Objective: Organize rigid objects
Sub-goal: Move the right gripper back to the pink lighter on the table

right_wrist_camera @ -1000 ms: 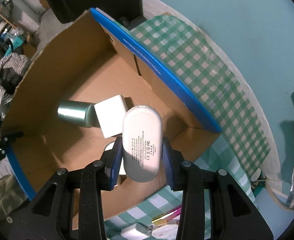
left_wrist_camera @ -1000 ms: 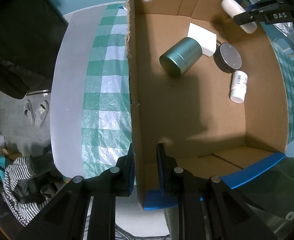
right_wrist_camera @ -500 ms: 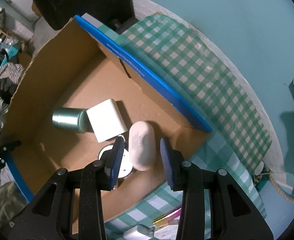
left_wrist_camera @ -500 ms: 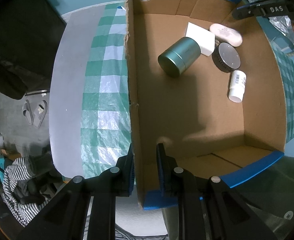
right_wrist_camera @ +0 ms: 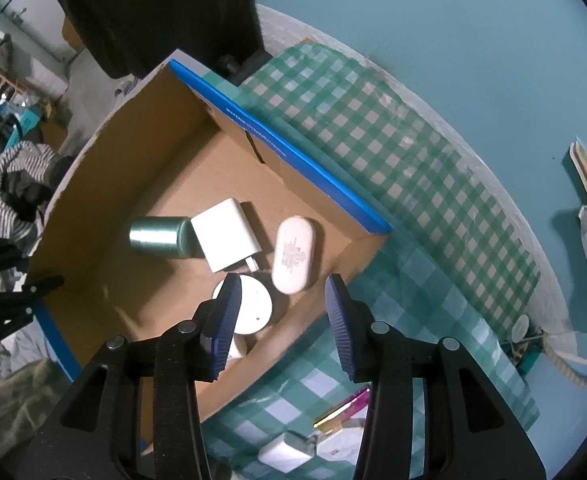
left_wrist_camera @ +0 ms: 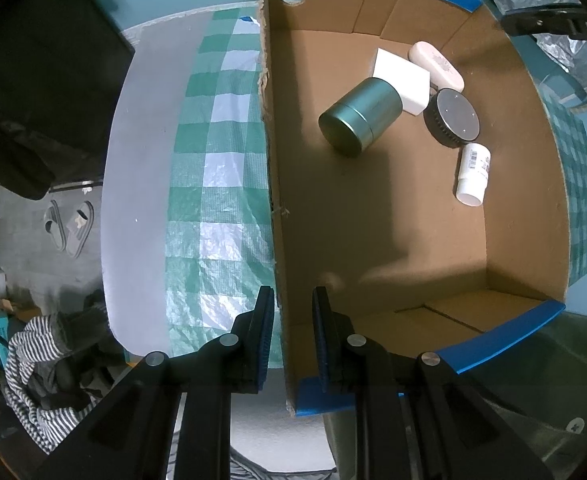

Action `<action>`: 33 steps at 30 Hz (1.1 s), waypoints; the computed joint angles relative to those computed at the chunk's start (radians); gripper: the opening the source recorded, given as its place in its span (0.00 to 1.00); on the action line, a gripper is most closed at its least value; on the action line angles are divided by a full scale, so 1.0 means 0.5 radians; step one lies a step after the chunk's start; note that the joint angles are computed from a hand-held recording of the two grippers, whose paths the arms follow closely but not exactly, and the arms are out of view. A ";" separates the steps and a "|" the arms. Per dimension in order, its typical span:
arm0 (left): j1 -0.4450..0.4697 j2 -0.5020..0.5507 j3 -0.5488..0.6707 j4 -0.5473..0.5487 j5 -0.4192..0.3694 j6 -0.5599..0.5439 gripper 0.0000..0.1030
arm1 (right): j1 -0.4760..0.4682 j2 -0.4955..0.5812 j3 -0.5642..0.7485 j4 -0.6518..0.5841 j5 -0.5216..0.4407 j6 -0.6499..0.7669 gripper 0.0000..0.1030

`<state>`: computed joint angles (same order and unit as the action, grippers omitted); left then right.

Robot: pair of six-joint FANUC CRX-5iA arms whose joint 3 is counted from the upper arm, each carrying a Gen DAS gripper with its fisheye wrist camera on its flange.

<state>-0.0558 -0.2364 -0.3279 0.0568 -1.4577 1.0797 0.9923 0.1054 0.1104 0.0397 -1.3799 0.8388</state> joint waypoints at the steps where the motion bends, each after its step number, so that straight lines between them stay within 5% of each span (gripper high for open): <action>1: -0.002 0.000 0.001 -0.002 -0.001 -0.002 0.17 | 0.005 -0.012 -0.005 0.005 -0.002 -0.011 0.42; 18: -0.049 -0.014 0.009 -0.014 0.014 0.025 0.17 | 0.090 -0.338 -0.270 0.115 -0.040 -0.378 0.54; 33: -0.074 -0.008 0.025 -0.037 0.012 0.026 0.15 | 0.054 -0.610 -0.728 -0.073 -0.016 -0.790 0.54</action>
<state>-0.0930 -0.2403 -0.3152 0.0382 -1.4517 1.0928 1.0191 -0.1996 -0.2535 0.0032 -1.3878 0.4439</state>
